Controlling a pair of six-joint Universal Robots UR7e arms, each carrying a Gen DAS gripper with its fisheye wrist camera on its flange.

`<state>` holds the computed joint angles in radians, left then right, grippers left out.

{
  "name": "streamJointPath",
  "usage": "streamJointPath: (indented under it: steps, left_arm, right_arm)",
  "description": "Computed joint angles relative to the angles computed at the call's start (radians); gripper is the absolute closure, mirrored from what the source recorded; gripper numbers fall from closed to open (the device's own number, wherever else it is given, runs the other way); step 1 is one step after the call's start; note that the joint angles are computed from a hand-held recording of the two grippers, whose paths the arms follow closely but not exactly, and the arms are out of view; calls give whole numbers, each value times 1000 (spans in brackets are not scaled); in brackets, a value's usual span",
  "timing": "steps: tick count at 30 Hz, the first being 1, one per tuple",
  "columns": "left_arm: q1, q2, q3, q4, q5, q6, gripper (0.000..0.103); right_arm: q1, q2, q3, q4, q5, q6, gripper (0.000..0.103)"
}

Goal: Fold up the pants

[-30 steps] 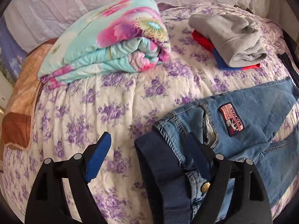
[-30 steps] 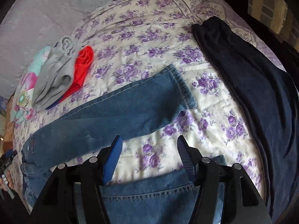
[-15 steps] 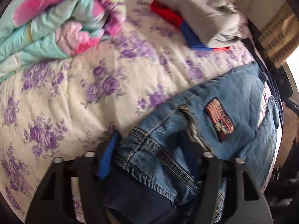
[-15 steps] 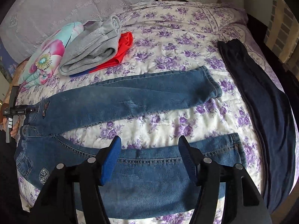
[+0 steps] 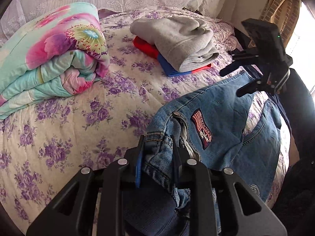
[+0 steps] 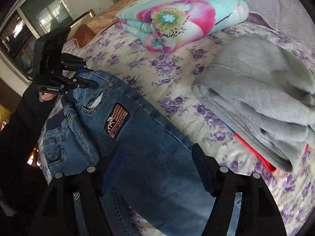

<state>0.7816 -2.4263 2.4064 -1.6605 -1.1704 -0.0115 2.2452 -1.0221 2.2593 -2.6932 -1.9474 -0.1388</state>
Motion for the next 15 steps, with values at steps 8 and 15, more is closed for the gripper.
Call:
streamJointPath:
  steps: [8, 15]
  left_arm:
    - [-79, -76, -8, 47, -21, -14, 81]
    - [-58, -27, 5, 31, 45, -61, 81]
  right_arm:
    - [-118, 130, -59, 53, -7, -101, 31]
    - [-110, 95, 30, -105, 50, -120, 95]
